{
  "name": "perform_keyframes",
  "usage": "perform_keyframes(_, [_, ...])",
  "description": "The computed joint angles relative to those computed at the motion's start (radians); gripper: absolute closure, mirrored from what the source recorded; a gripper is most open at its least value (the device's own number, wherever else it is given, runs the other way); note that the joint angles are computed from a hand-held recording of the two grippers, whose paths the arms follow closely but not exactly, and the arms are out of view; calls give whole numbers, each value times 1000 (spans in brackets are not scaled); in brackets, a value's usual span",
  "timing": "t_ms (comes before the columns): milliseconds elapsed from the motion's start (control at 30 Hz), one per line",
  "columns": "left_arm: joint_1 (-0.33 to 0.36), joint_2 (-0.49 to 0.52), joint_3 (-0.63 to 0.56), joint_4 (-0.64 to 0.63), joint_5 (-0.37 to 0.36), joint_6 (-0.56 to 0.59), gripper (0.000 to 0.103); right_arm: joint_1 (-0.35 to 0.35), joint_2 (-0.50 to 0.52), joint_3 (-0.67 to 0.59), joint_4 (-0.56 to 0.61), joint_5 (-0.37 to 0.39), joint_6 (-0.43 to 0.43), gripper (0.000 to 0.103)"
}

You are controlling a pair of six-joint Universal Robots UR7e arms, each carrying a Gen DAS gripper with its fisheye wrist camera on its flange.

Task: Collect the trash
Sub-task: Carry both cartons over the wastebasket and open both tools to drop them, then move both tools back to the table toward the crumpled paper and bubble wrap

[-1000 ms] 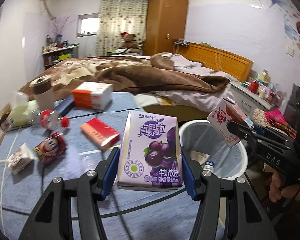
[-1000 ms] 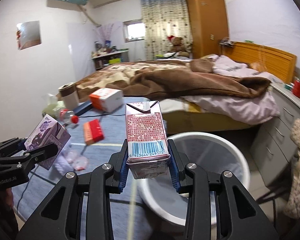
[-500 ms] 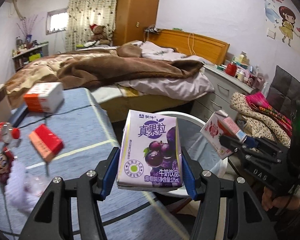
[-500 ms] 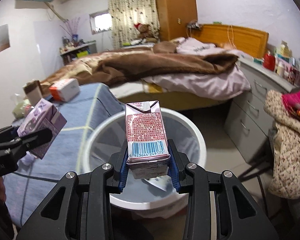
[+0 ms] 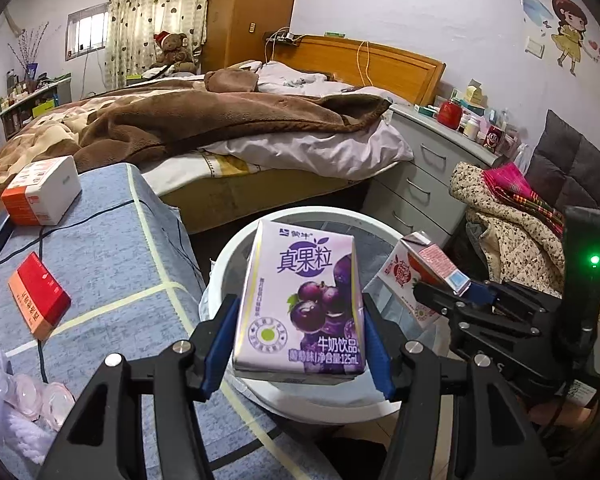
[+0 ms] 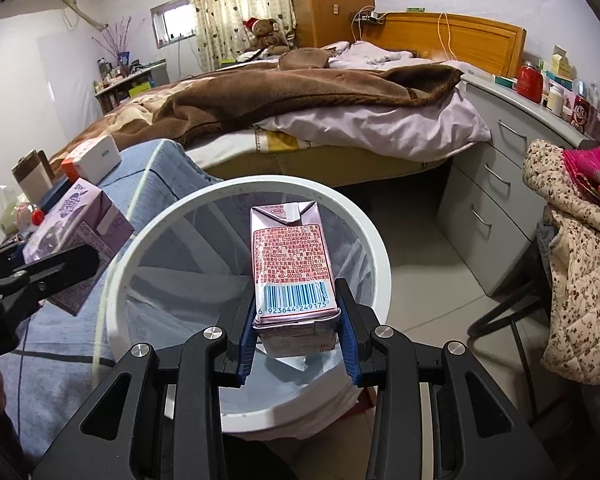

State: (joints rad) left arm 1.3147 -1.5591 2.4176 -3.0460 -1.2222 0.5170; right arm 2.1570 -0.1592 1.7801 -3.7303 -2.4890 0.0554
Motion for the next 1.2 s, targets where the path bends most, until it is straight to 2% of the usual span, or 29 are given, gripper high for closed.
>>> perform_keyframes(67, [0, 4, 3, -24, 8, 0, 30, -2, -1, 0, 12, -11, 9, 66])
perform_keyframes(100, [3, 6, 1, -33, 5, -1, 26, -2, -3, 2, 14, -10, 12, 61])
perform_keyframes(133, [9, 1, -3, -23, -8, -7, 27, -2, -4, 2, 14, -7, 13, 50])
perform_keyframes(200, [18, -7, -10, -7, -25, -14, 26, -1, -3, 3, 2, -1, 10, 36])
perform_keyframes(733, [45, -113, 5, -13, -12, -6, 25, 40, 15, -36, -11, 10, -10, 36])
perform_keyframes(1200, [165, -239, -33, -11, -24, 39, 24, 101, 72, -142, 37, 117, -57, 36])
